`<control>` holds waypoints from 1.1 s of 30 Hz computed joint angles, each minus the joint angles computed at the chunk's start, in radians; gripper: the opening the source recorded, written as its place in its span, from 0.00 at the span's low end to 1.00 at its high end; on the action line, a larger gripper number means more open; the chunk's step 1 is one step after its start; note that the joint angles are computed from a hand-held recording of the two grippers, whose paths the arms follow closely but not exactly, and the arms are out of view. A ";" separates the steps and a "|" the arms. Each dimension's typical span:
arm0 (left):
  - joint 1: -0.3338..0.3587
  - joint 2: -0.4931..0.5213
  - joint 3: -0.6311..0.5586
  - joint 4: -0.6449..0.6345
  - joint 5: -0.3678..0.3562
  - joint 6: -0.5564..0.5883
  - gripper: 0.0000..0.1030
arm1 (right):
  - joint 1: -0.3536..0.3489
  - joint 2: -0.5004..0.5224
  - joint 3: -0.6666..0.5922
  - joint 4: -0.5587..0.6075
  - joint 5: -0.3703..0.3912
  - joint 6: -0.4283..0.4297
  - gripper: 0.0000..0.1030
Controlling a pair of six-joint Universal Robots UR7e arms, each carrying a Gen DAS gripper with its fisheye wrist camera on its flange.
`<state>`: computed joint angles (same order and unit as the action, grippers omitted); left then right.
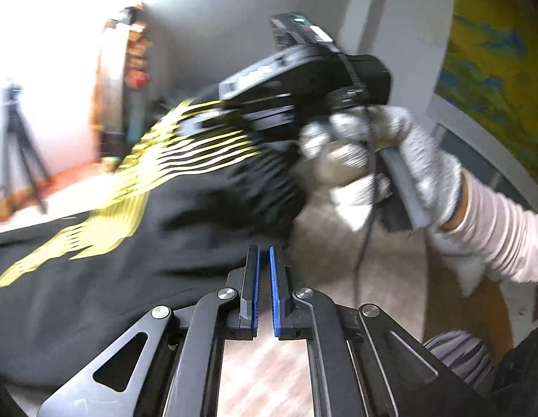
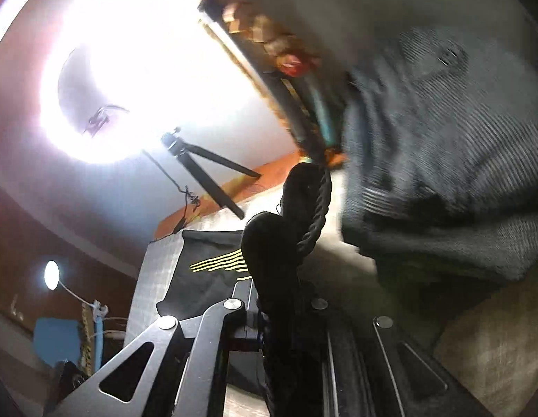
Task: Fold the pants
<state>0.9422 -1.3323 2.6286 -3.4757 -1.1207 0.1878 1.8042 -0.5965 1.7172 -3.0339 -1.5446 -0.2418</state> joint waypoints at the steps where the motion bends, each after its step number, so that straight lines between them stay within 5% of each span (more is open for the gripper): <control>1: 0.001 -0.040 0.021 0.002 0.057 0.002 0.04 | 0.018 0.006 -0.011 0.008 -0.009 0.004 0.07; 5: 0.066 -0.135 0.048 0.043 0.197 -0.008 0.04 | 0.080 0.037 -0.050 0.024 -0.055 0.015 0.07; 9: 0.179 -0.175 0.034 0.124 0.245 -0.016 0.04 | 0.141 0.090 -0.114 0.060 -0.104 0.038 0.07; 14: 0.270 -0.228 0.026 0.137 0.214 -0.011 0.04 | 0.207 0.202 -0.252 0.139 -0.179 0.066 0.07; 20: 0.296 -0.341 0.041 0.133 0.211 0.012 0.04 | 0.290 0.379 -0.461 0.243 -0.272 0.067 0.07; 25: 0.354 -0.421 0.050 0.112 0.198 0.026 0.04 | 0.338 0.546 -0.654 0.331 -0.286 0.066 0.08; 27: 0.378 -0.441 0.049 0.112 0.203 0.026 0.04 | 0.357 0.622 -0.759 0.403 -0.276 0.040 0.13; 29: 0.403 -0.470 0.047 0.132 0.194 0.019 0.04 | 0.376 0.688 -0.857 0.492 -0.287 0.010 0.37; 33: 0.422 -0.521 0.048 0.166 0.175 0.004 0.08 | 0.387 0.674 -0.837 0.502 -0.215 -0.053 0.44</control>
